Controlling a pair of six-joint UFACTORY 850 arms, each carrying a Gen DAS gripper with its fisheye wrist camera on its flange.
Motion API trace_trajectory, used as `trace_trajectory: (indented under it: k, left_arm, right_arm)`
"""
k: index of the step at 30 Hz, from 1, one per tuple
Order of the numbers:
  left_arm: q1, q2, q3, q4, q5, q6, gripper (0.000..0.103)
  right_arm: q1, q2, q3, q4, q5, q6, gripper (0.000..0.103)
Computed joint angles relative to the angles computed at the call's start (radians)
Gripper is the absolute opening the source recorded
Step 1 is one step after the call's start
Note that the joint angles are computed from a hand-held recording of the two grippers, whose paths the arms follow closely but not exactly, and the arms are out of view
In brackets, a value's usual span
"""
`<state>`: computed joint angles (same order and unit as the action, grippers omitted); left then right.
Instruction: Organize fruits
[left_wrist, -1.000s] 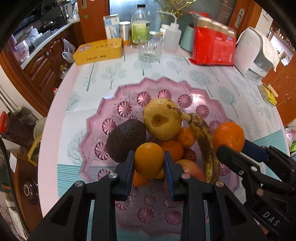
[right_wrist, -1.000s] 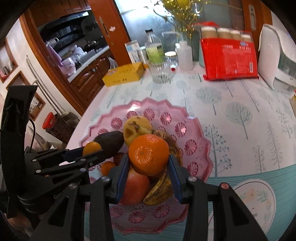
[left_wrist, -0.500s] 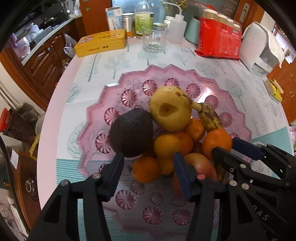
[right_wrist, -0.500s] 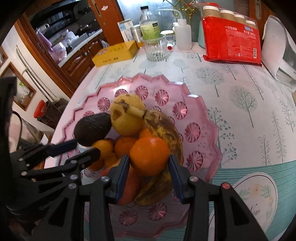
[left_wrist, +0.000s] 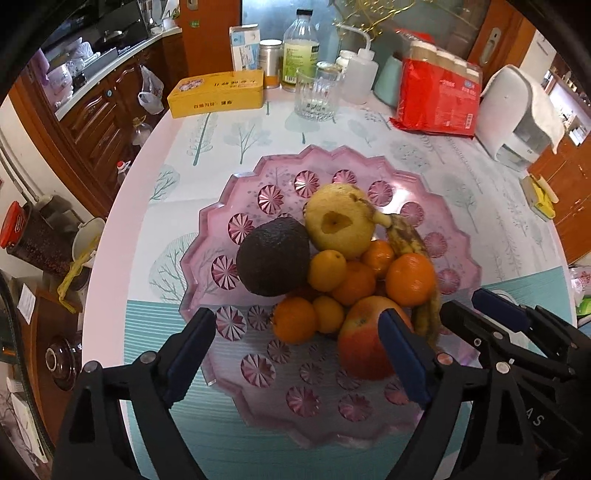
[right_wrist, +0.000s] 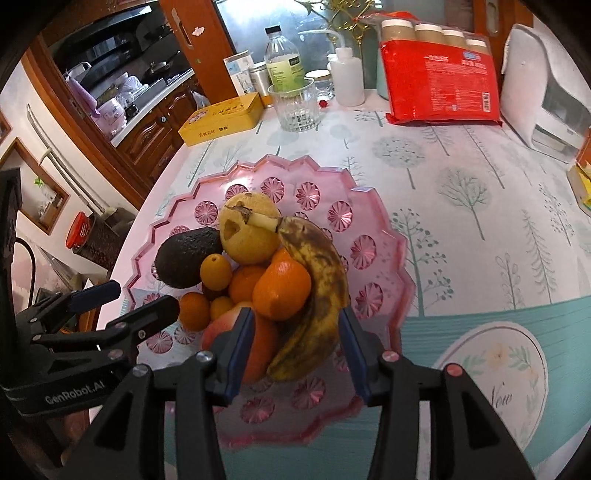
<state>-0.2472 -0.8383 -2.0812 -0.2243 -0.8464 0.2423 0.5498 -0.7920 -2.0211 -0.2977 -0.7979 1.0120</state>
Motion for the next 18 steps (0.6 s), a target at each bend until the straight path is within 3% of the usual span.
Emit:
trace_trajectory:
  k: [9, 18]
  left_arm:
    - [-0.004, 0.164, 0.199, -0.046, 0.076, 0.058, 0.094]
    - [-0.027, 0.333, 0.401, -0.082, 0.130, 0.123, 0.094]
  right_arm:
    - [0.050, 0.129, 0.144, -0.148, -0.003, 0.184, 0.059]
    - [0.117, 0.272, 0.300, -0.261, -0.045, 0.340, 0.062]
